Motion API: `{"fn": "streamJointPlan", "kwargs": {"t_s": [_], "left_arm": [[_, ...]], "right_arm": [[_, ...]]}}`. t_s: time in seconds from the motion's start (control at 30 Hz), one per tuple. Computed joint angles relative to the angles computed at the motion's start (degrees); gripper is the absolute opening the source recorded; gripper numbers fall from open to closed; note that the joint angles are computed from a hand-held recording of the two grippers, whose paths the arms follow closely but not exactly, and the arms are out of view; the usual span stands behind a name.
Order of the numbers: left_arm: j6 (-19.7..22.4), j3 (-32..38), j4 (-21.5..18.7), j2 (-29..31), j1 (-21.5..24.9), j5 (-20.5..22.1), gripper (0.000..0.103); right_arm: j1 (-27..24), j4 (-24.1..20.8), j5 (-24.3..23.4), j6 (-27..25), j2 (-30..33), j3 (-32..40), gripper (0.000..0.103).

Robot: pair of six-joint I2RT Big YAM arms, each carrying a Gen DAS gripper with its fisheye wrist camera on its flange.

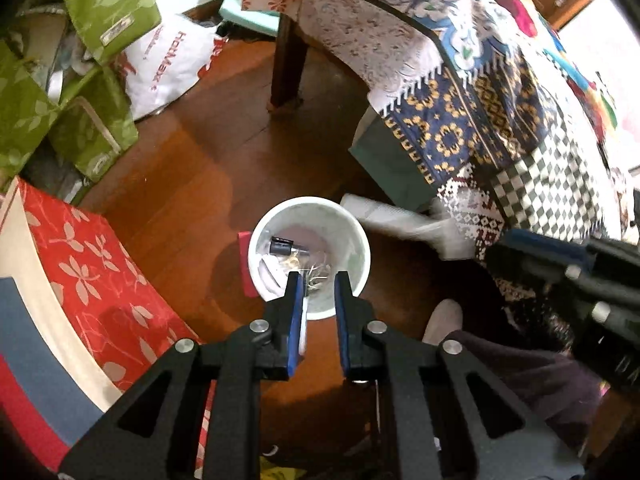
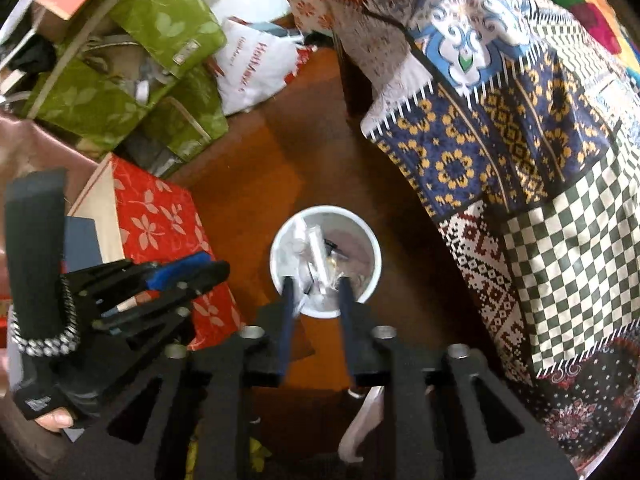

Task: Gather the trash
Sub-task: 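Open both tools to drop the marker and toothbrush into the bucket, then move both open tools back over the items on the bed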

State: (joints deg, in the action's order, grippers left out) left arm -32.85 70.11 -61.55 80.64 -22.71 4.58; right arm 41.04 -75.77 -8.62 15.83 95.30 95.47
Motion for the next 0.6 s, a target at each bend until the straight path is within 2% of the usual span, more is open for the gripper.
{"fn": "streamJointPlan", "kwargs": {"t_s": [0.2, 0.6], "left_arm": [[0.44, -0.16, -1.14, -0.85, -0.11, -1.26, 0.018], [-0.97, 1.72, -3.62, -6.91, -3.20, -6.60, 0.018]], "right_arm": [[-0.80, -0.01, -1.58, 0.38, -1.47, -1.94, 0.031], [-1.47, 2.57, 0.53, -0.74, -10.04, -5.43, 0.031]]}}
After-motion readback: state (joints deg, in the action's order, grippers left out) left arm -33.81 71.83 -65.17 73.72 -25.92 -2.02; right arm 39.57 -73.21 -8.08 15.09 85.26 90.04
